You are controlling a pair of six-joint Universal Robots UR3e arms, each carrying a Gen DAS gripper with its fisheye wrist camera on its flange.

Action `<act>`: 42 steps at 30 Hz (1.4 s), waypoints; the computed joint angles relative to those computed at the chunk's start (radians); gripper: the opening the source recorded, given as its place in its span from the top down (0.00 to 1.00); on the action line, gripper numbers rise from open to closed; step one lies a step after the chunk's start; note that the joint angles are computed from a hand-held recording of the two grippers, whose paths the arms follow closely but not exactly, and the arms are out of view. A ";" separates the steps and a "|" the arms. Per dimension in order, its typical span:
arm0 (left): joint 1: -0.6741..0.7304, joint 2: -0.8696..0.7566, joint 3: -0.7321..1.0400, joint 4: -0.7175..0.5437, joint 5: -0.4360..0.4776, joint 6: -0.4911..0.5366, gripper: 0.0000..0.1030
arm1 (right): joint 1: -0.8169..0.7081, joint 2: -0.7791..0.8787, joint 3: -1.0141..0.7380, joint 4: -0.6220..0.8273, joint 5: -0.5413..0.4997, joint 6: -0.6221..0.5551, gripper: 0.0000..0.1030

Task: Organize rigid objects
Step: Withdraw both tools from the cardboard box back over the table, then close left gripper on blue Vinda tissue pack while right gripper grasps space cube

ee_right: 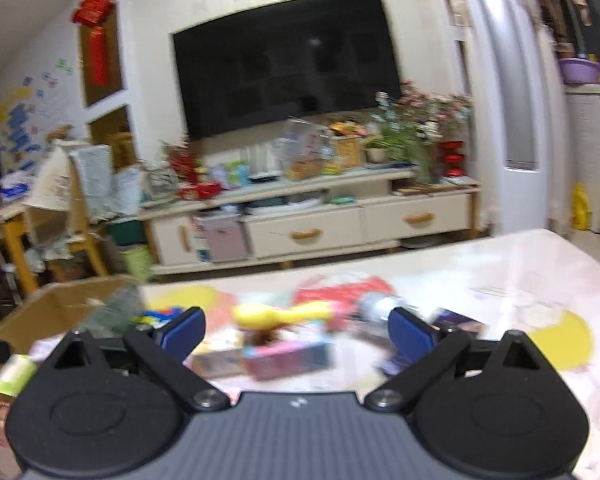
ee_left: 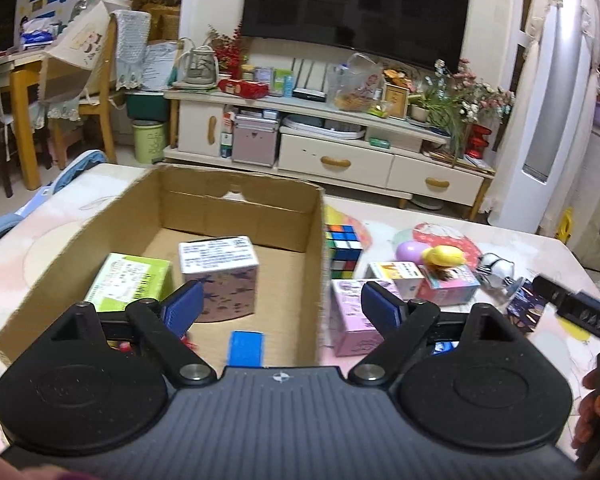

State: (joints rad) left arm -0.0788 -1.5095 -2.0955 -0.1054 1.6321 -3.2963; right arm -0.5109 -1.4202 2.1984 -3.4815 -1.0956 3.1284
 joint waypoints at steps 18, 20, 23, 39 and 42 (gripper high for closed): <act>-0.083 -0.109 0.079 -0.063 0.005 0.080 0.00 | 0.135 0.406 -0.297 -0.005 -0.389 0.036 0.01; -0.094 -0.120 0.091 -0.071 0.026 0.078 0.00 | 0.142 0.423 -0.352 0.062 -0.418 0.042 0.01; -0.093 -0.133 0.106 -0.077 0.034 0.061 0.00 | 0.122 0.432 -0.387 0.115 -0.403 0.049 0.01; -0.207 -0.223 0.166 0.006 0.221 -0.028 0.00 | -0.169 0.258 -0.140 0.137 -0.108 -0.265 0.45; -0.248 -0.255 0.173 0.065 0.265 0.002 0.00 | -0.231 0.226 -0.095 0.147 -0.032 -0.323 0.40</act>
State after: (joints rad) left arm -0.3273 -1.7643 -1.9227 -0.0407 1.8974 -3.2947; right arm -0.7416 -1.1940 2.1039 -3.3347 -1.1281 2.8052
